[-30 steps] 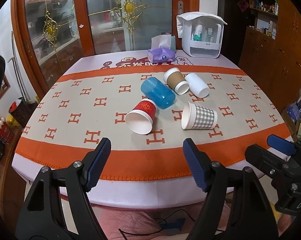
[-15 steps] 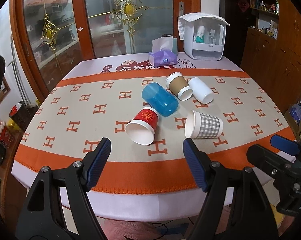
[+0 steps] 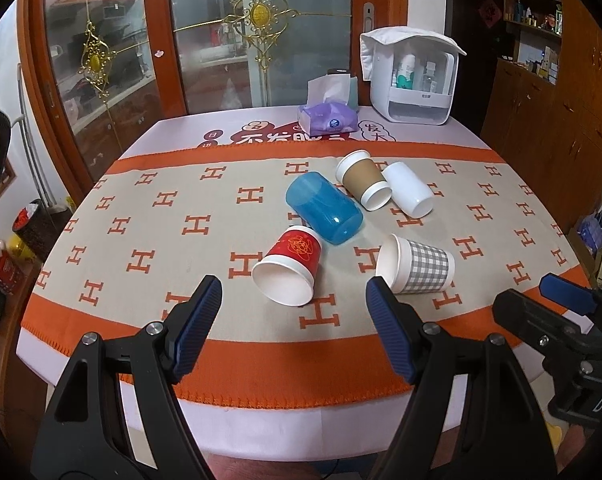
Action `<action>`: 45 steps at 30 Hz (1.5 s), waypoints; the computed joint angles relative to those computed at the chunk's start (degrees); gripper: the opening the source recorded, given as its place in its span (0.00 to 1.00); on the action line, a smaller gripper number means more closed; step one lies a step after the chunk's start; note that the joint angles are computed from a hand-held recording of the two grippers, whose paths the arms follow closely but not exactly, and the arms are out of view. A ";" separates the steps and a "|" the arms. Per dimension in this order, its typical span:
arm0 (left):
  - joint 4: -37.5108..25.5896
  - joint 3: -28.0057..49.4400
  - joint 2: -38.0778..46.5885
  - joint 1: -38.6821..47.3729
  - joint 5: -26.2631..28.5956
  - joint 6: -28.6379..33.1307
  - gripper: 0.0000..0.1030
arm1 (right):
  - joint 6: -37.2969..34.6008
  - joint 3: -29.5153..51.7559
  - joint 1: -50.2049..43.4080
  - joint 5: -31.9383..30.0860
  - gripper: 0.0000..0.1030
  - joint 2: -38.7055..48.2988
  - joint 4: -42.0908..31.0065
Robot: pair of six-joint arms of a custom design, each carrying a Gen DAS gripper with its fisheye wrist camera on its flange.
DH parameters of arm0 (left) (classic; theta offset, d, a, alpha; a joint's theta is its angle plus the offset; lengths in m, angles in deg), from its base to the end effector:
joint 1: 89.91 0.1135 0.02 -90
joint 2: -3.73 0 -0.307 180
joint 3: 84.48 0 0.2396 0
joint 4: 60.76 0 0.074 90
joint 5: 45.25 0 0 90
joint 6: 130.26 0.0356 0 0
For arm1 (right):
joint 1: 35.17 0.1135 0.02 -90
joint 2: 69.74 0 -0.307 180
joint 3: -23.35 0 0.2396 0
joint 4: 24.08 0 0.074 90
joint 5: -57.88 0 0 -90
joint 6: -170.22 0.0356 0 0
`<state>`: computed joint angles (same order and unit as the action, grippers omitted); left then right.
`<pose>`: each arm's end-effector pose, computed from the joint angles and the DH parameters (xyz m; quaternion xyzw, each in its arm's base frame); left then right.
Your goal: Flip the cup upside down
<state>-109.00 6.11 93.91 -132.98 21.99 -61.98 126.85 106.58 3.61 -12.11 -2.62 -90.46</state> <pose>0.2521 -0.2168 0.3430 0.0997 0.9120 -0.0335 0.3964 0.1632 0.1155 0.3802 0.1223 0.9200 0.1069 0.3567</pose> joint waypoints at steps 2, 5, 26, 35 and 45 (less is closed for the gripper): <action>-0.24 0.29 0.23 0.34 0.32 0.00 0.70 | -0.14 0.10 -0.20 0.07 0.85 0.16 0.09; -0.95 0.66 0.50 0.78 0.69 0.09 0.70 | -0.17 0.15 -0.34 0.20 0.85 0.37 0.21; -7.25 12.23 9.04 7.83 8.38 10.52 0.71 | -6.15 0.36 -8.69 -7.31 0.85 6.55 5.51; -18.11 29.51 21.78 13.17 17.64 18.78 0.71 | -8.72 -0.12 -14.09 -13.88 0.85 11.36 10.15; -42.18 64.60 45.65 16.20 26.42 24.05 0.71 | -10.17 -1.83 -17.69 -18.77 0.85 15.73 15.01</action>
